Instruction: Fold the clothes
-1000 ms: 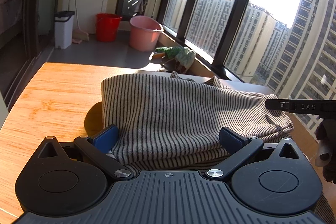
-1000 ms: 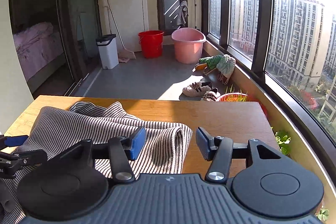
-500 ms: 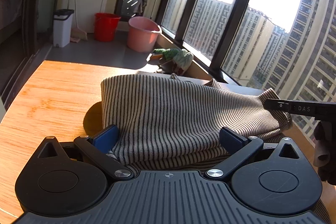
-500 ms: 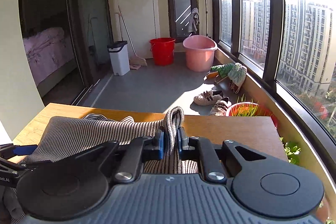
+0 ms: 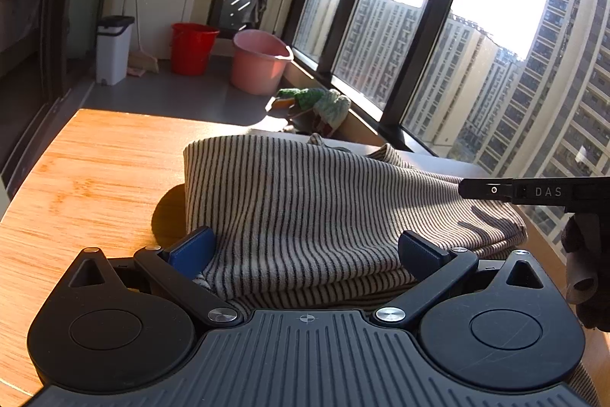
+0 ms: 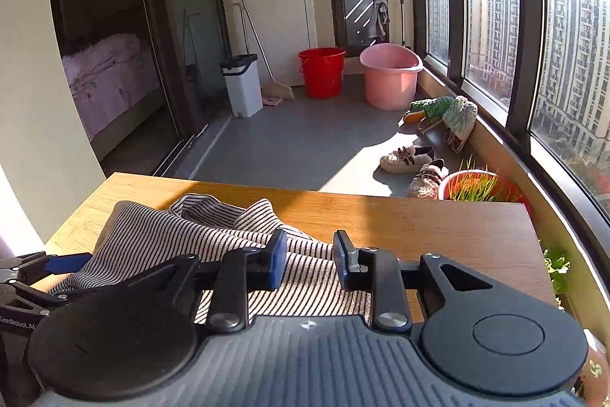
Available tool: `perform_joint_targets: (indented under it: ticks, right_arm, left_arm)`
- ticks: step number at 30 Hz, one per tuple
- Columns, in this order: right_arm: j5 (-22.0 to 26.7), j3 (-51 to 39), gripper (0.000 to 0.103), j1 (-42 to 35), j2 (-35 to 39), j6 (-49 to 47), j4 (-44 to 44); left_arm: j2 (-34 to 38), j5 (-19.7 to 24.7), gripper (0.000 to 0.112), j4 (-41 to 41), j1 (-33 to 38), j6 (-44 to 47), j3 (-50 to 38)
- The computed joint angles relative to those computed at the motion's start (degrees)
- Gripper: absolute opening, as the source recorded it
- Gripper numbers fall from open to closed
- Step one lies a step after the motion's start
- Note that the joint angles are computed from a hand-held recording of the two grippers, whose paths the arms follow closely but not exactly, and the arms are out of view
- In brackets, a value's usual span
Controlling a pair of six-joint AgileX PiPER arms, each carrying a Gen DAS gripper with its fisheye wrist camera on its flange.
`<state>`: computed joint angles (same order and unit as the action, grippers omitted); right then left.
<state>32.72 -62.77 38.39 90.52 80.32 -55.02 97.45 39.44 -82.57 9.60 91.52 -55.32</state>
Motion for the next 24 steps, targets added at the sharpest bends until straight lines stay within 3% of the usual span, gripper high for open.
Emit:
perform_joint_targets:
  ticks: [5, 7, 9, 14, 16, 17, 18, 19, 24]
  right_arm:
    - [1.61, -4.8, 0.029, 0.56, 4.14, -4.9, 3.81]
    - [-0.32, -8.62, 0.037, -0.23, 5.43, -8.04, 4.9]
    - [-0.88, -14.24, 0.052, -1.49, 9.21, -12.47, 6.99]
    - [1.41, -29.93, 0.052, -6.82, 21.93, -28.02, 22.94]
    - [0.83, -30.77, 0.05, -8.6, 23.23, -30.62, 28.65]
    - [-0.6, -29.14, 0.041, -8.8, 22.46, -30.35, 29.23]
    - [-2.01, -27.53, 0.022, -9.03, 21.69, -30.26, 29.99]
    - [-3.47, -25.88, 0.011, -9.19, 20.94, -29.79, 30.37]
    - [-4.31, -18.48, 0.007, -3.52, 12.93, -18.18, 17.19]
  left_arm:
    - [0.05, 0.08, 0.103, -0.29, 0.06, 0.15, 0.06]
    - [0.18, 0.47, 0.103, -0.39, 0.38, 0.25, 0.04]
    - [0.29, 0.76, 0.103, -0.44, 0.58, 0.3, -0.01]
    - [0.82, 2.41, 0.103, -0.89, 1.59, 0.39, -0.17]
    - [1.36, 3.83, 0.103, -1.22, 2.53, 0.33, -0.41]
    - [1.68, 4.66, 0.103, -1.47, 3.04, 0.37, -0.54]
    - [2.11, 5.73, 0.103, -1.89, 3.69, 0.36, -0.74]
    - [2.55, 6.8, 0.103, -2.3, 4.35, 0.31, -0.96]
    - [2.96, 14.87, 0.103, -5.43, 10.99, -1.49, -2.45]
